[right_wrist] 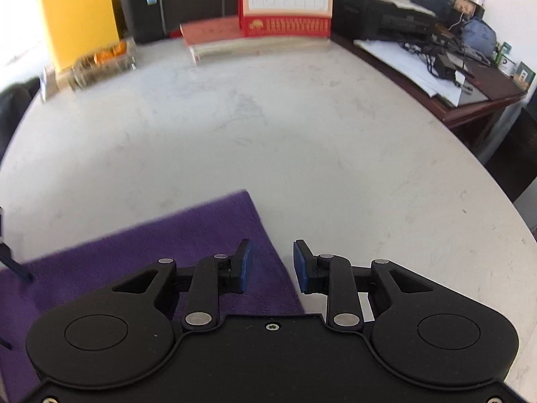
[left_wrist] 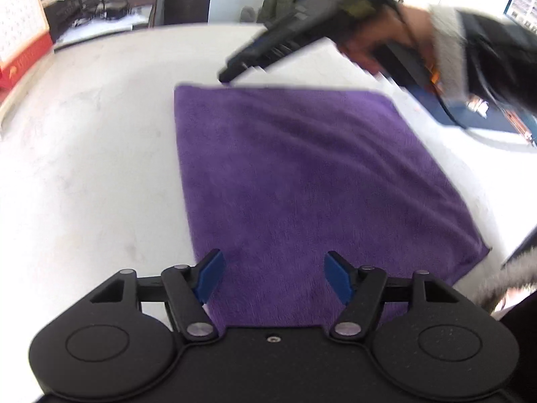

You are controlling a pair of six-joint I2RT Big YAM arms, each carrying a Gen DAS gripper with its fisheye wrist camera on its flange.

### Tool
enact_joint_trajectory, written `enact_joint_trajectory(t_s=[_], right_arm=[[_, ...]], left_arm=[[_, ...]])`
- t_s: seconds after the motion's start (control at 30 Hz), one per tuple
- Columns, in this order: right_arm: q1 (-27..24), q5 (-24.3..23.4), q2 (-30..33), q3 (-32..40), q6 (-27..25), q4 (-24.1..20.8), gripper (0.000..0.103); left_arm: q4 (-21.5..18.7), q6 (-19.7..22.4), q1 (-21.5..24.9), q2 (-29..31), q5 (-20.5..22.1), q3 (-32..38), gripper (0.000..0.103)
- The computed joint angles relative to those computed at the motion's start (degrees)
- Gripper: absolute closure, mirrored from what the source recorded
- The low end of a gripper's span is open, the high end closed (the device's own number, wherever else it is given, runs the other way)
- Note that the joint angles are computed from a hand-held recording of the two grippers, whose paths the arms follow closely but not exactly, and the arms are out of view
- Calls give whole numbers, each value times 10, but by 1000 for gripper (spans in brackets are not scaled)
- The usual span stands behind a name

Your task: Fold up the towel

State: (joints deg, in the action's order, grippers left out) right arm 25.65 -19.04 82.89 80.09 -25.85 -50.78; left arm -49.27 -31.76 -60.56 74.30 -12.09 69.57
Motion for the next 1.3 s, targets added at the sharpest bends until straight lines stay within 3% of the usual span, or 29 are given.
enact_joint_trajectory(t_s=[0.13, 0.3, 0.37, 0.47, 0.5, 0.57, 0.73, 0.87, 1.03, 1.2, 1.3], right_arm=[[8, -43, -81, -69, -10, -35, 78], [-4, -19, -122, -133, -42, -68, 79], [-37, -37, -139, -151, -38, -60, 79], [-79, -16, -159, -166, -67, -55, 86], [-101, 0, -167, -173, -57, -51, 80], [-125, 6, -172, -174, -41, -54, 80], [-128, 21, -207, -194, 27, -28, 81], [-108, 30, -233, -217, 77, 1, 81], [-132, 59, -259, -245, 141, 22, 81], [-154, 46, -228, -238, 120, 30, 81], [-170, 28, -216, -239, 76, 32, 81]], left_arm=[[-4, 43, 19, 25, 34, 16, 39], [-8, 79, 16, 22, 39, 9, 37], [-13, 81, 14, 18, 38, 6, 37], [-19, 83, 9, 17, 30, 4, 37], [-22, 81, 6, 17, 27, 3, 37], [-27, 78, 3, 17, 22, 3, 37], [-50, 74, 8, 29, 5, 31, 38], [-12, 120, 34, 54, 1, 63, 38], [33, 192, 85, 138, 41, 136, 38], [4, 235, 108, 209, 61, 199, 38], [21, 251, 112, 194, 63, 174, 36]])
